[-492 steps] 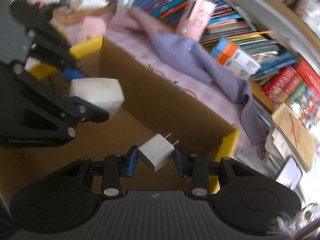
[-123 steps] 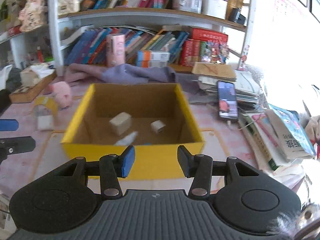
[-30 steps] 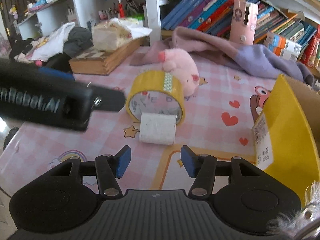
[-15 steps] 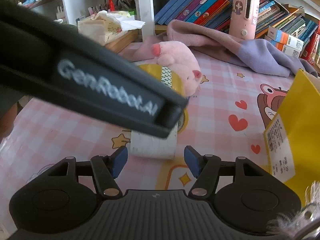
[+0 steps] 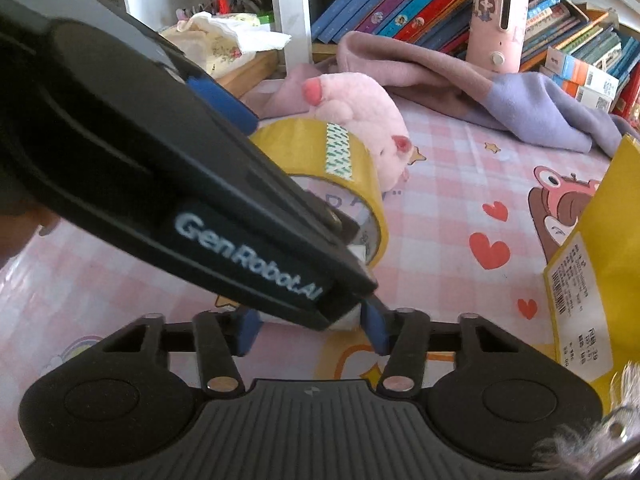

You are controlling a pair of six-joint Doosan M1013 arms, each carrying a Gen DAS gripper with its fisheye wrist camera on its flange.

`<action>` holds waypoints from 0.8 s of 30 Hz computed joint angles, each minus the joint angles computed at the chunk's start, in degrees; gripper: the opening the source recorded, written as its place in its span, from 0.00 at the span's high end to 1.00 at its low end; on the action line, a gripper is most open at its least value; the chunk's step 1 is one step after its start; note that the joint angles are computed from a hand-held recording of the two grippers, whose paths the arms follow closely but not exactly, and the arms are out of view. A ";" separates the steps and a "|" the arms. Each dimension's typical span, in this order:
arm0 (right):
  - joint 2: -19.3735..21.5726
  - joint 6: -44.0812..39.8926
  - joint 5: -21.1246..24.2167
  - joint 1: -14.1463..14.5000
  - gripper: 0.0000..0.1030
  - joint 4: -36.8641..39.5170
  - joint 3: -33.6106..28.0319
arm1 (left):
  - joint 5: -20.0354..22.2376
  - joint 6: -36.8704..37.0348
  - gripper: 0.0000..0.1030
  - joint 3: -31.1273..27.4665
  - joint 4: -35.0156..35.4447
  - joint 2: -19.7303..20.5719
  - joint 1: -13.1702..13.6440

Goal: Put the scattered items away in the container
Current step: 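Grasp the yellow tape roll with the left tool while the right tool grasps the white cube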

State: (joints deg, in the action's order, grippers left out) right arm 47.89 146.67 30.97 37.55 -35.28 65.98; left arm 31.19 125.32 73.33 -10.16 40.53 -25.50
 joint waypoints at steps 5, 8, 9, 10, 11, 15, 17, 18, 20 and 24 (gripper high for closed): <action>-1.54 -5.51 -1.14 -0.53 0.53 5.66 1.87 | 1.51 2.89 0.12 -0.62 -4.08 0.26 0.17; -2.57 -7.78 -0.86 -0.67 0.54 6.89 3.00 | 1.90 3.14 0.12 -0.73 -4.58 0.31 0.26; -2.97 -7.95 -0.65 -0.67 0.54 6.67 3.46 | 2.05 2.84 0.12 -0.78 -4.24 0.32 0.26; -3.45 -7.70 -0.58 -0.57 0.54 5.95 4.11 | 2.21 2.55 0.12 -0.82 -3.77 0.34 0.24; -3.84 -7.48 -0.42 -0.51 0.54 5.22 4.60 | 2.41 2.63 0.13 -0.87 -3.66 0.34 0.27; -5.29 -5.68 0.47 -0.34 0.54 3.37 6.37 | 4.42 2.75 0.16 -1.29 -3.84 0.44 0.42; -5.98 -4.64 0.80 -0.33 0.54 3.24 7.18 | 5.50 0.34 0.18 -1.21 -1.98 0.24 0.23; -6.29 -4.14 0.93 -0.40 0.54 3.24 7.54 | 5.72 -0.19 0.18 -0.87 -1.85 -0.02 0.20; -6.90 -2.64 1.28 -0.44 0.54 2.75 8.27 | 5.83 0.28 0.18 0.19 -3.43 -0.72 0.41; -7.66 -0.42 1.56 -0.57 0.54 2.75 9.31 | 5.13 -1.84 0.22 1.90 -3.76 -1.61 0.63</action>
State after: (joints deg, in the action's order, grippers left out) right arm 40.23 146.25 32.53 36.98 -32.53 75.29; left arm 36.33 123.48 75.23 -13.92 38.92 -24.87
